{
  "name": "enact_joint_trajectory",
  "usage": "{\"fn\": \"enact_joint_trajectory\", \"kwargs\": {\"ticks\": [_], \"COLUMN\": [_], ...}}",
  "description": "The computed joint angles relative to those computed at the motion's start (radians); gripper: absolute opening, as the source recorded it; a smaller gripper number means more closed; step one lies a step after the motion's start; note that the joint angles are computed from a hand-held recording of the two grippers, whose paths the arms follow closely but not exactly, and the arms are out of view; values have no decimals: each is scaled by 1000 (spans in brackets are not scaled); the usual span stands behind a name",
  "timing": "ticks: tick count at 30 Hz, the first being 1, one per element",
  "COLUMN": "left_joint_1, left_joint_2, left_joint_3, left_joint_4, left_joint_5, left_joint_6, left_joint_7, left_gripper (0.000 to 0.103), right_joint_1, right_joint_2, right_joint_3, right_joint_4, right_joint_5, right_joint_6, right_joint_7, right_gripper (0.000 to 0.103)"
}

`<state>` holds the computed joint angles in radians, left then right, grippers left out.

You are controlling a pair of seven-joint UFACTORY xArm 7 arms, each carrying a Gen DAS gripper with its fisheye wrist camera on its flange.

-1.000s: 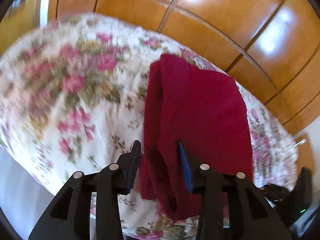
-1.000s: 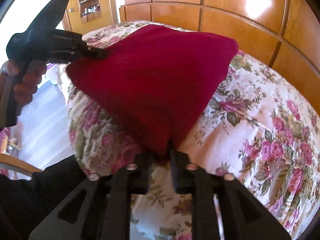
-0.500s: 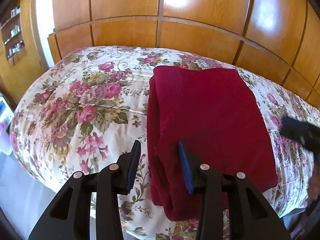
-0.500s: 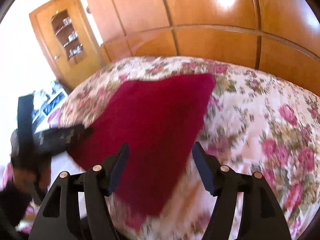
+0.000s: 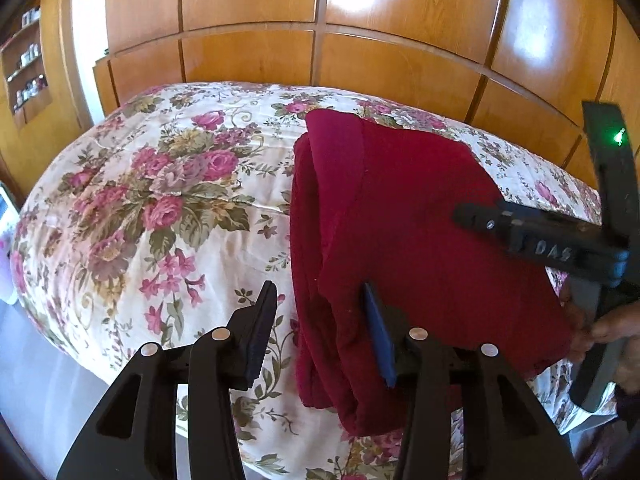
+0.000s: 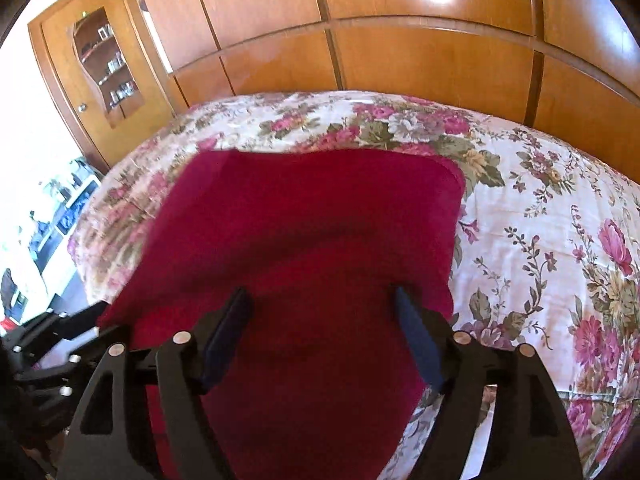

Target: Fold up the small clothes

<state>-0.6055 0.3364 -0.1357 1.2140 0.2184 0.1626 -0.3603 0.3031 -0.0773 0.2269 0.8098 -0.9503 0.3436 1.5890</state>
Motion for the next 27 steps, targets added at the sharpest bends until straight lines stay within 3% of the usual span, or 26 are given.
{"fn": "enact_joint_trajectory", "kwargs": {"ticks": [3,6,9,16,24,27], "left_joint_1": [12,27,149,192,133,193], "left_joint_2": [-11,-28,-32,72,265,305], "left_joint_3": [-12,-22,-147,-196,-147,-214], "left_joint_4": [-11,-22,-15,159,428,427], "left_joint_5": [-14,-32,-185,-351,-372,-458], "left_joint_6": [-7,-20,-21,88,252,246], "left_joint_7": [10,20,132,259,302,388], "left_gripper": [44,52,52,57,57,57], "right_joint_1": [4,7,4,-75,-233,-235], "right_joint_2": [-2,-15,-44,-152,-139,-64], "right_joint_3": [8,6,9,49,76,46], "right_joint_4": [1,-9,-30,-125,-175,-181], "right_joint_5": [-33,-33,-6,19,84,161], "right_joint_6": [18,14,-3,-77,-265,-394], "right_joint_7": [24,27,25,128,169,96], "right_gripper": [79,84,90,92,92,92]}}
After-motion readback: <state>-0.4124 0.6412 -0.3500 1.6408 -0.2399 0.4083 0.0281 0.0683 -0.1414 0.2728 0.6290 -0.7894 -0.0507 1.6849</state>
